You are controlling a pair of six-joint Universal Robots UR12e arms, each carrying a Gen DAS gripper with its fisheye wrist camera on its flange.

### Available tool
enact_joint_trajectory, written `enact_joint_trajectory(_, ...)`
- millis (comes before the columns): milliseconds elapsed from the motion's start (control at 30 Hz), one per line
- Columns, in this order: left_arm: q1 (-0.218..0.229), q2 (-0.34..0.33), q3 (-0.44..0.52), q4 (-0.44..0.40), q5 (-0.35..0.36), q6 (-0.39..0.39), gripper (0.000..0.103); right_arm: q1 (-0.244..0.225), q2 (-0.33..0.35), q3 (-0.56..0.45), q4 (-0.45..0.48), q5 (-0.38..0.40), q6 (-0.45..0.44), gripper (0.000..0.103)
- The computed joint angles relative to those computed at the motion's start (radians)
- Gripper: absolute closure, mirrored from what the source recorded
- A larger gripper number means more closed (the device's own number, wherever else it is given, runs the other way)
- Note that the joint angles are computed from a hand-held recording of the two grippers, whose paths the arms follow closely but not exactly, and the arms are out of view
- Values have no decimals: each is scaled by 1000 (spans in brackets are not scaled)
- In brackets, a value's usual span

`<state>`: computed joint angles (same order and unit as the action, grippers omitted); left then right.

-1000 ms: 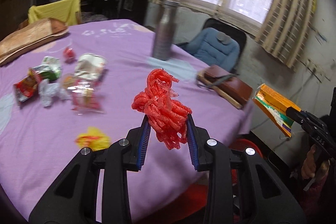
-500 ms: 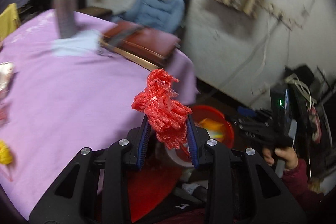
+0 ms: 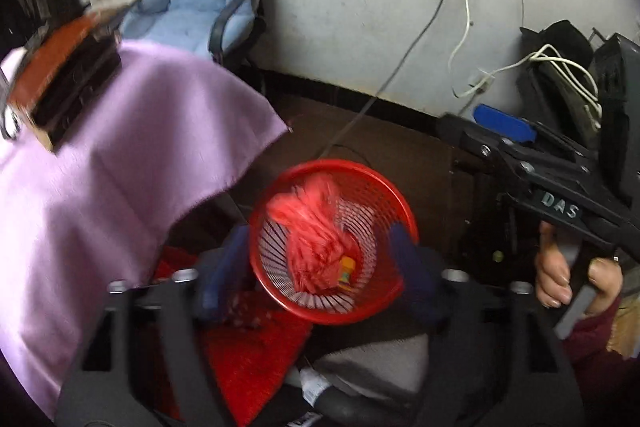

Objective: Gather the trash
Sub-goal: 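Carry the red mesh bag and orange box to the wastebasket and release both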

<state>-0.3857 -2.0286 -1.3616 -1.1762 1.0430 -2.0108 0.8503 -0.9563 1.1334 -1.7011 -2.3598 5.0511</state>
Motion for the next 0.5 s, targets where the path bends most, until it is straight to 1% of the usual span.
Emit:
enact_joint_trajectory(100,8,9,-15,46,-22,-9,21,1,-9,21,-31,-13,-10,29)
enact_joint_trajectory(233,28,9,-5,74,-41,-57,17,-2,-4,23,-88,-23,-56,29)
enact_joint_trajectory(300,33,6,-3,94,-46,-87,15,-2,3,9,-97,-28,-82,26)
enact_joint_trajectory(400,47,0,6,115,-51,-131,14,-1,19,-24,-94,-43,-121,23)
enact_joint_trajectory(500,64,-2,11,140,-59,-162,14,-2,38,-63,-95,-55,-170,22)
